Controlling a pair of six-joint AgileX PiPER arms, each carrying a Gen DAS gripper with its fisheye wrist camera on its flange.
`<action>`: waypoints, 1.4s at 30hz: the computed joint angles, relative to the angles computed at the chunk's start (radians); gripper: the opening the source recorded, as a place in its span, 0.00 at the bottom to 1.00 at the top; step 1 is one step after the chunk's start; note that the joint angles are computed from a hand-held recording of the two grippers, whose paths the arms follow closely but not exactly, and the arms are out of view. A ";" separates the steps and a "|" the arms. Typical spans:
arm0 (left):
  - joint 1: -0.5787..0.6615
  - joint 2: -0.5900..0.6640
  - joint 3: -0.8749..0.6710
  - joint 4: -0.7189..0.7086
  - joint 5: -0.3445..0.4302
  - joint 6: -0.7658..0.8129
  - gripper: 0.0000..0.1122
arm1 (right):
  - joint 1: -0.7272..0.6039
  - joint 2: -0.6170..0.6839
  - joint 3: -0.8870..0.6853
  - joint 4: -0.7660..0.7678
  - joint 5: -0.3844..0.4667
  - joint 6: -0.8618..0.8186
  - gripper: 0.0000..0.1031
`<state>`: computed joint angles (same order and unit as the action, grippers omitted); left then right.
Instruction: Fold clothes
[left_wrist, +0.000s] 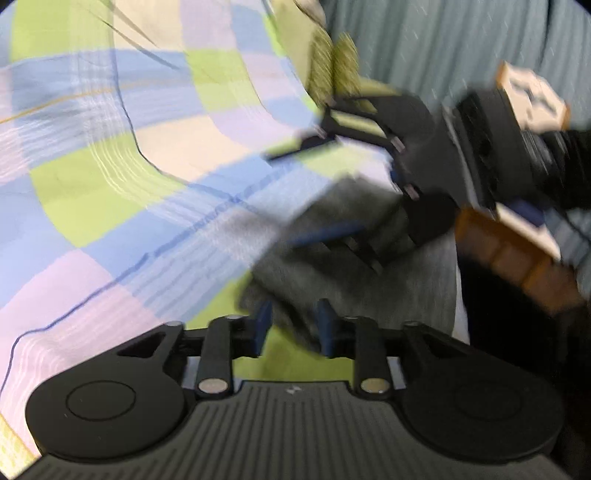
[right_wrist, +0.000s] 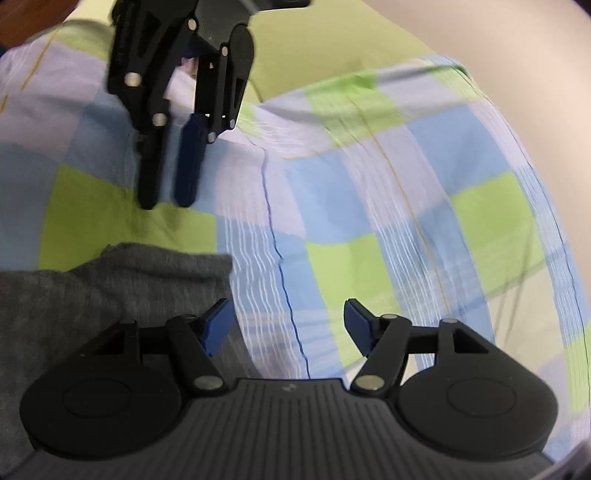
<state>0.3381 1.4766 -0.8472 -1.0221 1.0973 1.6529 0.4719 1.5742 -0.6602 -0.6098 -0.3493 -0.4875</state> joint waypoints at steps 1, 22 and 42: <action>-0.018 0.000 0.007 -0.027 -0.014 0.002 0.37 | -0.025 -0.026 0.019 -0.063 0.006 0.068 0.62; -0.284 -0.079 0.120 0.033 -0.440 -0.318 0.30 | -0.415 -0.120 0.141 -0.559 -0.126 0.785 0.62; -0.652 0.086 0.138 -0.510 -0.910 -0.031 0.44 | -0.702 0.005 0.068 -0.523 -0.210 0.745 0.43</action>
<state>-0.3137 1.5626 -0.7094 -1.5324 0.1876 1.6218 -0.2300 1.5797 -0.5923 -1.1327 -0.5594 0.2571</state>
